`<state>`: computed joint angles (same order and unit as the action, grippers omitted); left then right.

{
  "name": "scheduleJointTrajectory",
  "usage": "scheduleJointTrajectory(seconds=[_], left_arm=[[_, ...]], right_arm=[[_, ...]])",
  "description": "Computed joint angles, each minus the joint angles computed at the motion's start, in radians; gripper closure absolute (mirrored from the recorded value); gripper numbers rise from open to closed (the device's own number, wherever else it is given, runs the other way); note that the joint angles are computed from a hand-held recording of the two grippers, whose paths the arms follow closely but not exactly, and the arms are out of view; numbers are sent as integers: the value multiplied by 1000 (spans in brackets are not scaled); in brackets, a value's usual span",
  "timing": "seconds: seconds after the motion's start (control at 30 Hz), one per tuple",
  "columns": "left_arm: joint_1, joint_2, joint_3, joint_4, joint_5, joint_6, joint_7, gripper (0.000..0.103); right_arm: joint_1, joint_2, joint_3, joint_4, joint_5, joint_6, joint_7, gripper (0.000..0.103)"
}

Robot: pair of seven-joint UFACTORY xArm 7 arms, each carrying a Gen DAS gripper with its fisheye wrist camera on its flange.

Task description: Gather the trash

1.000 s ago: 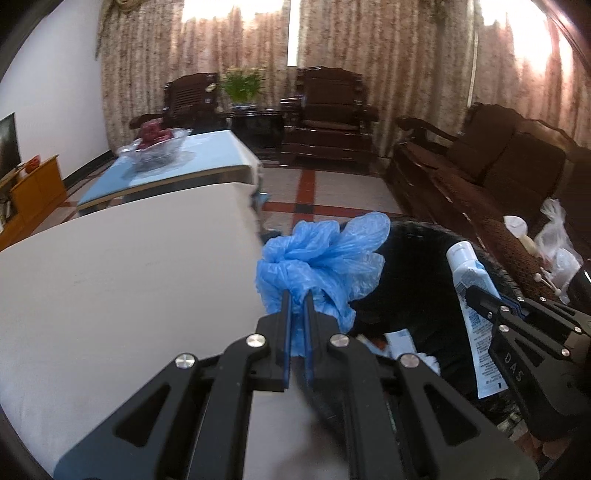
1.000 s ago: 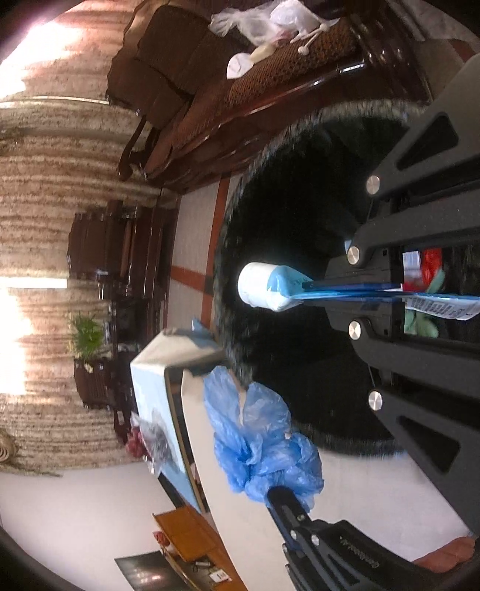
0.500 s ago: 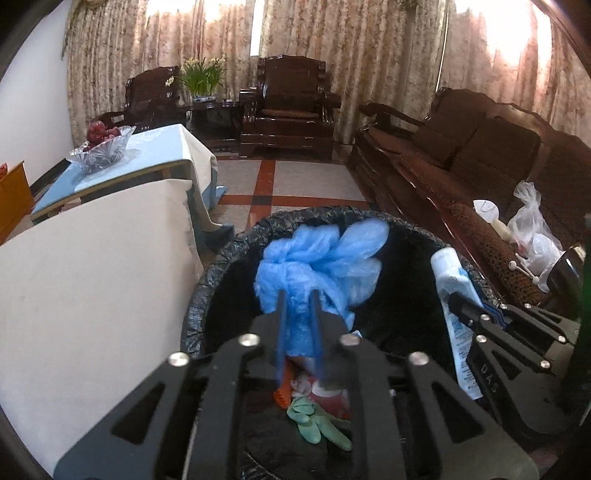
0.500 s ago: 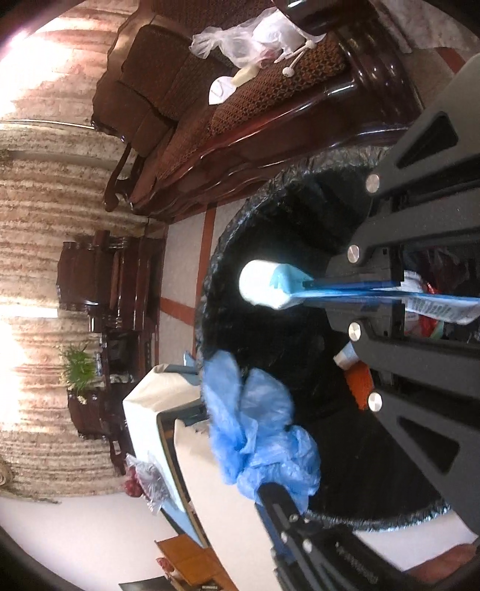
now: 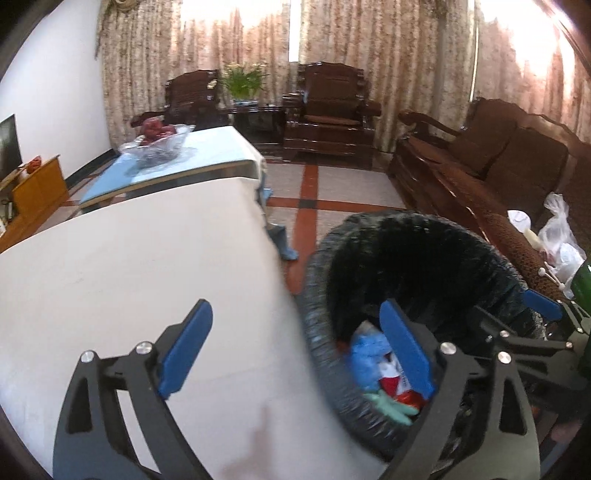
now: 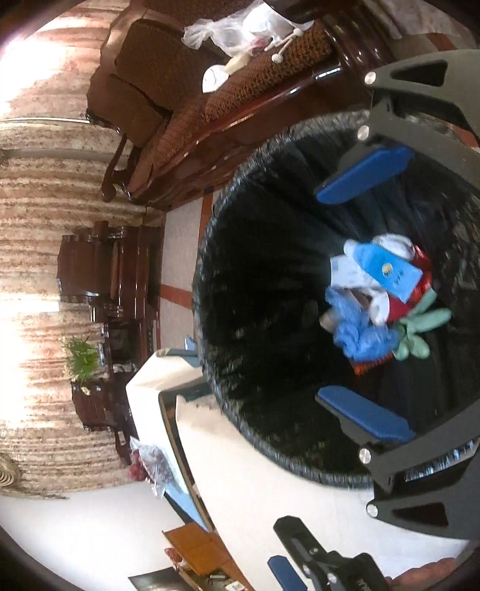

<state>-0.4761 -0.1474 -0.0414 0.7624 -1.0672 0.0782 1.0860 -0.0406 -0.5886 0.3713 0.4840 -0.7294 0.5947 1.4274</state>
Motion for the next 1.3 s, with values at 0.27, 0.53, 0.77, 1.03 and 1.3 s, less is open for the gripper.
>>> scheduleJointTrajectory(seconds=[0.27,0.53,0.77,1.03,1.3], left_arm=[[41,-89,63,-58,125,10,-83,8],[36,-194,145,-129,285,27,-190,6],[40,-274,209,-184,415,24,-256,6],[31,-346,270,-233,529,12,-320,6],[37,-395,315,-251,612,24,-375,6]], right_arm=[[62,-2,10,52,55,42,-24,6],[97,-8,56,108,75,90,-14,6],[123,-23,82,137,82,141,9,6],[150,13,98,182,67,186,17,6],[184,60,100,241,38,212,17,6]])
